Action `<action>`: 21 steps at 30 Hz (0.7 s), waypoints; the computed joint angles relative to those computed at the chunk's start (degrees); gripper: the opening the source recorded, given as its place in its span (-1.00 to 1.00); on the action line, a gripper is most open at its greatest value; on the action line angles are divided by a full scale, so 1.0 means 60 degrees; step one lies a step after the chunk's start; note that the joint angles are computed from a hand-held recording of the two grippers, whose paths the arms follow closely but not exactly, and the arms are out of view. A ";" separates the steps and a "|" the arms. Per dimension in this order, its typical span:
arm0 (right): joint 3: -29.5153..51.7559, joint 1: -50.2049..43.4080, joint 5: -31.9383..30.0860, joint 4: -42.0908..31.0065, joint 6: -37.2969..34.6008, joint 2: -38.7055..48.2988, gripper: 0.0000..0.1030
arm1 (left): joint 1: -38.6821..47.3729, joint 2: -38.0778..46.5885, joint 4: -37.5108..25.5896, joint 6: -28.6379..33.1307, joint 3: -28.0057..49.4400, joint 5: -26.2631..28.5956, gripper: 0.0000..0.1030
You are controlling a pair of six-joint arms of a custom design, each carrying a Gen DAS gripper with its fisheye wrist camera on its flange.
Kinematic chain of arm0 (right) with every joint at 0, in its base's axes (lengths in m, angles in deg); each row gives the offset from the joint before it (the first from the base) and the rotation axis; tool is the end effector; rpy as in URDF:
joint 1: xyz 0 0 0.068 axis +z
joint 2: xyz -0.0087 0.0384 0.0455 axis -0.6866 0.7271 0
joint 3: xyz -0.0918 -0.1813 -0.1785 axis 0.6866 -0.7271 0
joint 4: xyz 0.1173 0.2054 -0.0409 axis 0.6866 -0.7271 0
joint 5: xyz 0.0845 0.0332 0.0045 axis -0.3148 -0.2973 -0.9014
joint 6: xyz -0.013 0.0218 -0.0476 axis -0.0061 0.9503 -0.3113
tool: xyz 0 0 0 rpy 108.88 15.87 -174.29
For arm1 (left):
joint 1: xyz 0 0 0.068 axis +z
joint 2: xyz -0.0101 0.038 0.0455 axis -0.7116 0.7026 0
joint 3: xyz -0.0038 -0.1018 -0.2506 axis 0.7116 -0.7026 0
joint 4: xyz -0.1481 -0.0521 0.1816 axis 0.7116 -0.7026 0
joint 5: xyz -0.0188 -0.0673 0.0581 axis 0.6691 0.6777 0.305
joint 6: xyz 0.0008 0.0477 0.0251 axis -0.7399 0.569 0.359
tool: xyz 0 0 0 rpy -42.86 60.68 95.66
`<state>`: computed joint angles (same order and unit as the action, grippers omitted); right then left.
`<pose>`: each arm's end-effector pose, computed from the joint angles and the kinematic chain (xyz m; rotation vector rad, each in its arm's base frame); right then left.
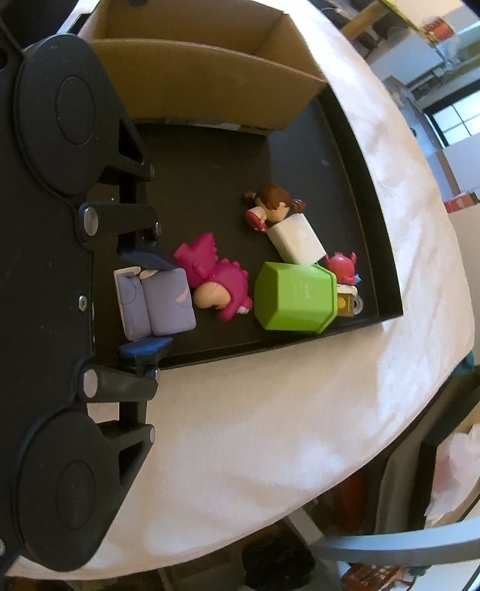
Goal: Organize rigid objects
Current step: 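Lower the right gripper onto the lavender sofa figure and close it, then lift the lavender sofa figure with the right gripper into the cardboard box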
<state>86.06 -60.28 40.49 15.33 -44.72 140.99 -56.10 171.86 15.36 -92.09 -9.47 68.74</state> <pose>0.1907 -0.0557 0.0644 0.6142 2.6360 0.0483 0.2488 -0.0478 0.0943 0.1596 2.5860 -0.1138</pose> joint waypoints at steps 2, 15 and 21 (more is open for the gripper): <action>0.0182 0.0136 0.0079 -0.0135 -0.0010 0.0284 -0.18 | 0.0099 0.0063 0.0065 -0.0043 0.0002 0.0129 -0.79; -0.0487 0.1267 0.0720 -0.0726 -0.0002 -0.2006 -0.21 | 0.0756 0.0020 0.0488 0.0045 -0.0244 0.1063 -0.78; -0.0466 0.2212 0.1079 -0.1858 0.0522 -0.3688 -0.21 | 0.0951 -0.0049 0.0688 0.0200 -0.0397 0.1370 -0.78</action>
